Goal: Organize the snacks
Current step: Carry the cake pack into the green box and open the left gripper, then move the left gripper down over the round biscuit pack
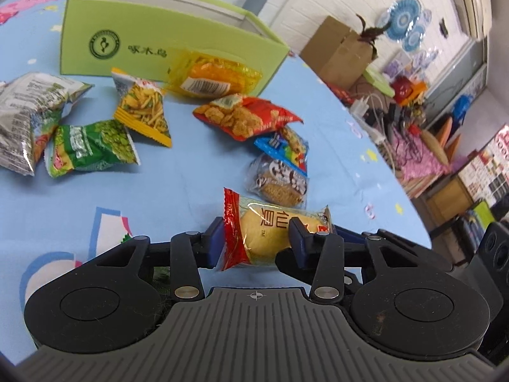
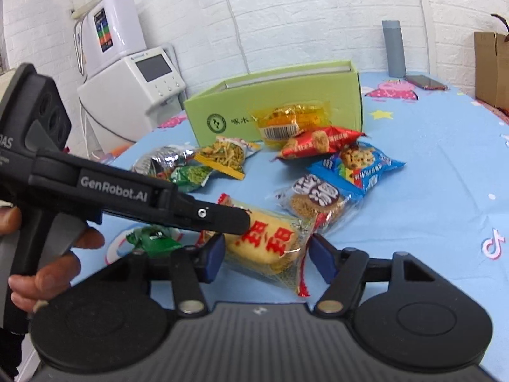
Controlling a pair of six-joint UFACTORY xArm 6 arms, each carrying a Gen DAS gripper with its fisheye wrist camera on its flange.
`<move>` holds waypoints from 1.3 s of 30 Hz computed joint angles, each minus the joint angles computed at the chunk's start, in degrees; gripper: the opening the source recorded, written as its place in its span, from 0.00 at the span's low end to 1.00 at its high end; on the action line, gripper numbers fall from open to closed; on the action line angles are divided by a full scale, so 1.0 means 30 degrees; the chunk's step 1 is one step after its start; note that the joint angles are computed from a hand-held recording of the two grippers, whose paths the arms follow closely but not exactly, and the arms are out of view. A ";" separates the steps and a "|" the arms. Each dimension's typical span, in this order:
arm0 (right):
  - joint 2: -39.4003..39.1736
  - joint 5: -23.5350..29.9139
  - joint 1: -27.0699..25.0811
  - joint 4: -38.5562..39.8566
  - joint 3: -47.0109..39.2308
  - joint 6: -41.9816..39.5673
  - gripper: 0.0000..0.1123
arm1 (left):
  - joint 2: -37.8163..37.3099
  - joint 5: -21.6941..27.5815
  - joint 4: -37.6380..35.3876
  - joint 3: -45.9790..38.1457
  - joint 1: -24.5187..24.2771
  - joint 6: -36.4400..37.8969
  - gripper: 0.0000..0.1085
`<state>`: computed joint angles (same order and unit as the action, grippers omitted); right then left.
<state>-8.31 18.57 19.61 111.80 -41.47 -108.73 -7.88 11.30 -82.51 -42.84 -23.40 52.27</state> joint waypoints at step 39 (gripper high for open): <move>0.4909 0.1074 -0.1888 -0.3154 -0.7745 0.2135 0.84 | 0.3424 -0.0146 0.0234 -0.6844 0.3592 0.0895 0.63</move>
